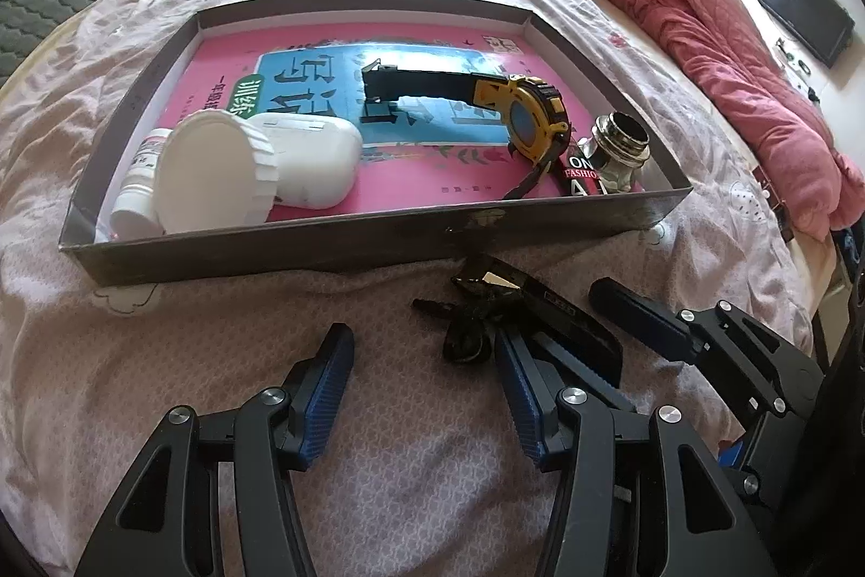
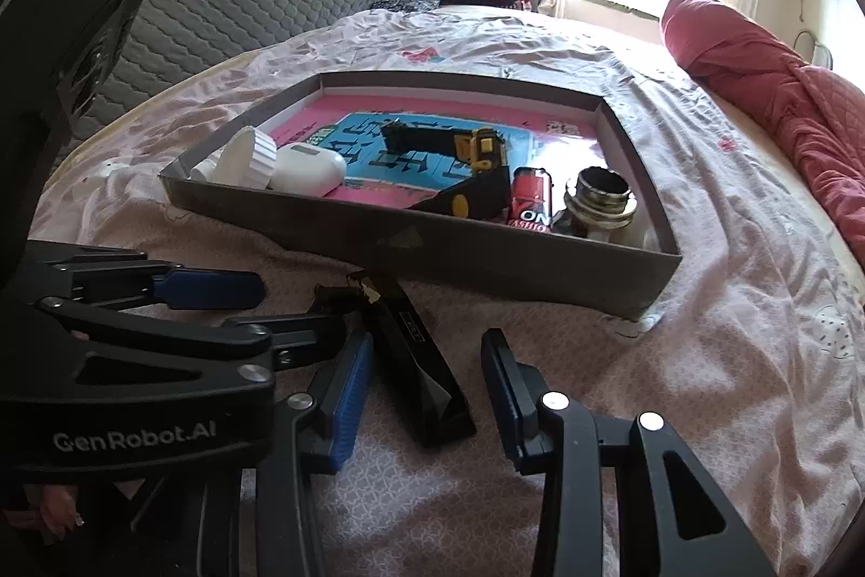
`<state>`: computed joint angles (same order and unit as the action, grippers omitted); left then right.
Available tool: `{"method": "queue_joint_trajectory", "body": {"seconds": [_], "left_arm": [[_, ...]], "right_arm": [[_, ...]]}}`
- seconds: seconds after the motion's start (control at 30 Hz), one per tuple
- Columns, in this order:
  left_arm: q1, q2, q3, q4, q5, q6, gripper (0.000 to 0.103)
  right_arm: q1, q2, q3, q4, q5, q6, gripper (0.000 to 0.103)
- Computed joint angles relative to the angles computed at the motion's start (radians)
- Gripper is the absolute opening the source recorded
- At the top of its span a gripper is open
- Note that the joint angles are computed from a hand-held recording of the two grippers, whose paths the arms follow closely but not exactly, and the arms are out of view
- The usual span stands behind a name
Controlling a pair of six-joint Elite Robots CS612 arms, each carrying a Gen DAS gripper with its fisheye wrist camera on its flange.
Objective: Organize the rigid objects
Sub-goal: 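Grasp the black hair clip with the left tool while the right tool grasps the black lipstick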
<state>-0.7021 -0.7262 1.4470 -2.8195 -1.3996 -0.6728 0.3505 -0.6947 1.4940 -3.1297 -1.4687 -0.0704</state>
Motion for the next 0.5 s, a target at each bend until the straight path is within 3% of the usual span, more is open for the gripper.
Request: {"method": "queue_joint_trajectory", "body": {"seconds": [0.3, 0.5], "left_arm": [[0.003, 0.017, -0.019, -0.018, -0.004, 0.015, 0.056], [0.006, 0.019, -0.016, -0.040, -0.033, 0.015, 0.032]], "right_arm": [[0.000, 0.009, -0.016, 0.028, -0.010, -0.006, 0.042], [-0.003, 0.008, -0.015, 0.029, 0.000, -0.013, 0.041]]}}
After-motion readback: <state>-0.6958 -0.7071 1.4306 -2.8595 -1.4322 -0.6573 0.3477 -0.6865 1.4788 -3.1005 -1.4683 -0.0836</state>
